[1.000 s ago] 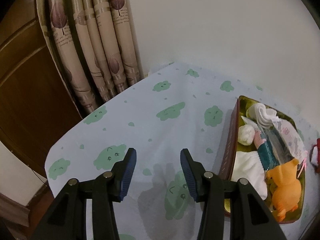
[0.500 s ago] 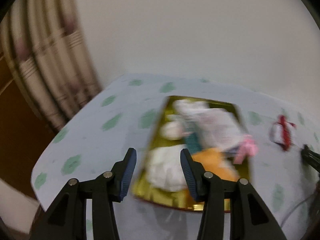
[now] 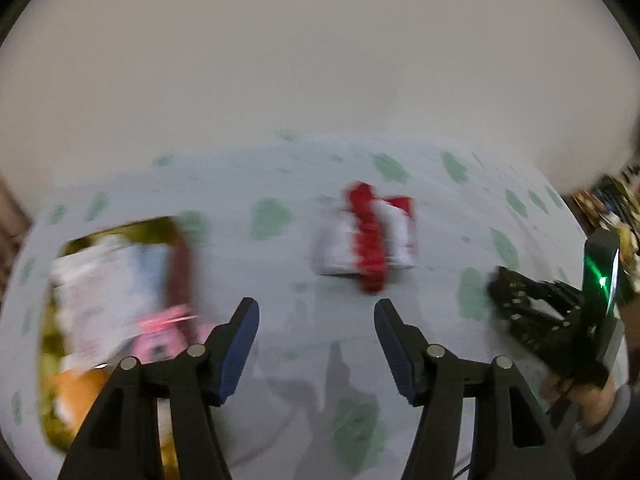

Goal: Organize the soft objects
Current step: 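Grasp the red-and-white drawstring bag with the left tool and lift, then carry the red-and-white bag with the left tool into the tin and release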

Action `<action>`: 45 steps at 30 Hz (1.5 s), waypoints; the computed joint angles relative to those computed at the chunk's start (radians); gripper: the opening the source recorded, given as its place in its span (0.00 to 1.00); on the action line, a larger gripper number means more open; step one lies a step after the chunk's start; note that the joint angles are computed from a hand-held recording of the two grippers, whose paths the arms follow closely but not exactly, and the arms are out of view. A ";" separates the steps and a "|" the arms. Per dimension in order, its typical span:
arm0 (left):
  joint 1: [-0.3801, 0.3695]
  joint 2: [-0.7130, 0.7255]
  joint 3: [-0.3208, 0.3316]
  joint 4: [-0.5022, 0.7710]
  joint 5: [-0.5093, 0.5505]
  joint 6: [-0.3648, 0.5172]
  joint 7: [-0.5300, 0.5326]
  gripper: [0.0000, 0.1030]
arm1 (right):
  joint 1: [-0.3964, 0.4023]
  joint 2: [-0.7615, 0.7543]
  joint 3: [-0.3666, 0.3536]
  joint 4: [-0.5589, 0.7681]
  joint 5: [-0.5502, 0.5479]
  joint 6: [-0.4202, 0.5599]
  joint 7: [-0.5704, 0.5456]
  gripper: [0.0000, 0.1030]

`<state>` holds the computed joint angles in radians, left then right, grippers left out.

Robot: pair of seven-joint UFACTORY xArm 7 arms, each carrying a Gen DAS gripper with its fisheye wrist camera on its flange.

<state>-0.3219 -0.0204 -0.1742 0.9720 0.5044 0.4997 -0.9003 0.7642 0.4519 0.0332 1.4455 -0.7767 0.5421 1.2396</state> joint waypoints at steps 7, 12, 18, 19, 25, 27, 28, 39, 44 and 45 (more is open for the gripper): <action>-0.046 0.253 0.026 0.243 -0.156 0.015 0.185 0.62 | 0.000 0.005 0.000 0.002 0.005 -0.007 -0.005 0.36; -0.061 0.321 0.065 0.311 -0.210 -0.021 0.224 0.66 | 0.001 0.002 -0.002 -0.002 0.005 -0.008 -0.006 0.37; -0.073 0.403 0.098 0.375 -0.249 -0.057 0.267 0.66 | -0.001 0.000 -0.003 -0.008 0.008 -0.020 -0.003 0.38; -0.068 0.413 0.096 0.376 -0.263 -0.072 0.277 0.66 | -0.001 0.000 -0.003 -0.008 0.008 -0.021 -0.003 0.38; -0.112 0.456 0.153 0.386 -0.226 -0.090 0.242 0.66 | 0.001 0.000 -0.004 -0.009 0.007 -0.020 0.000 0.39; -0.124 0.462 0.164 0.386 -0.204 -0.101 0.226 0.69 | 0.002 0.000 -0.004 -0.009 0.006 -0.019 0.002 0.39; -0.138 0.467 0.178 0.389 -0.183 -0.100 0.209 0.70 | 0.002 0.000 -0.004 -0.009 0.006 -0.018 0.002 0.39; -0.094 0.408 0.142 0.308 -0.198 -0.149 0.180 0.22 | 0.001 -0.002 -0.003 -0.011 0.005 -0.020 0.005 0.39; -0.050 0.347 0.097 0.242 -0.298 -0.191 0.250 0.18 | 0.001 -0.001 -0.003 -0.010 0.006 -0.020 0.004 0.39; -0.049 0.337 0.093 0.234 -0.308 -0.194 0.259 0.18 | 0.001 -0.001 -0.003 -0.010 0.006 -0.020 0.003 0.39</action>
